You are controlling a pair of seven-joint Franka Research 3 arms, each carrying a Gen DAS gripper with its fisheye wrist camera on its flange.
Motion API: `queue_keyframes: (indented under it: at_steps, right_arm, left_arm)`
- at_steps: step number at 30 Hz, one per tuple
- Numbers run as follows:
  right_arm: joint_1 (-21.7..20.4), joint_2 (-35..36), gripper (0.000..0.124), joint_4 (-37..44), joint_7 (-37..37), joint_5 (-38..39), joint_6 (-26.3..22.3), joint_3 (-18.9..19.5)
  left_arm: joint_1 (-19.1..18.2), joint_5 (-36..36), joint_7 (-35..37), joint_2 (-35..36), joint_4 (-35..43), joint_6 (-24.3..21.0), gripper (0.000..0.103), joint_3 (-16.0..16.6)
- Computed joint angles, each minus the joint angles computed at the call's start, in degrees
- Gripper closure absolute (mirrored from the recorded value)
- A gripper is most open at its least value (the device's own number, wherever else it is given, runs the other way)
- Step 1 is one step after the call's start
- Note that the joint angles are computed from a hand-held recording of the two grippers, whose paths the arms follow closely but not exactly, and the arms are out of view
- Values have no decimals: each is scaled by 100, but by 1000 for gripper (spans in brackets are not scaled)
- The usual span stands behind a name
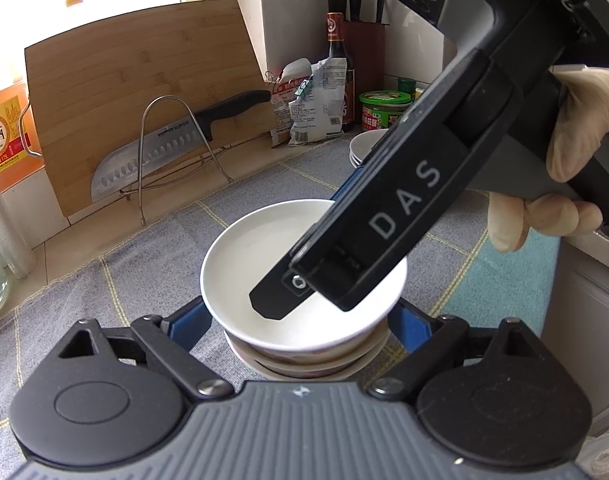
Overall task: Organize plates and bowls
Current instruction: 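Open the right tool and release the white bowl on the stack, then grasp the three-bowl stack from opposite rims with both tools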
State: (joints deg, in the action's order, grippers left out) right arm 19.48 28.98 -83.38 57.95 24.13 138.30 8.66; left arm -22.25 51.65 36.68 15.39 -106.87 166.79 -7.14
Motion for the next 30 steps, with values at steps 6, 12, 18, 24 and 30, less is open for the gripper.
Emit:
queue_keyframes:
  at_steps: [6, 12, 18, 24, 30]
  right_arm:
    - [23, -22, 24, -74, -32, -37, 104, -13]
    - [-24, -196, 21, -430, -137, 122, 411, 33]
    - [-111, -414, 21, -882, -185, 430, 817, 96]
    - [-211, -762, 21, -1528, -625, 883, 1420, 243]
    - [-162, -1133, 21, -2228, -1064, 1276, 2150, 346]
  left_arm:
    - [-47, 161, -115, -39, -60, 60, 7, 65]
    - [36, 176, -216, -192, -273, 140, 7, 17]
    - [198, 130, -238, -393, -632, 306, 7, -56]
    - [366, -205, 68, -510, -938, 321, 7, -152]
    - [512, -807, 710, -456, -1132, 410, 7, -271]
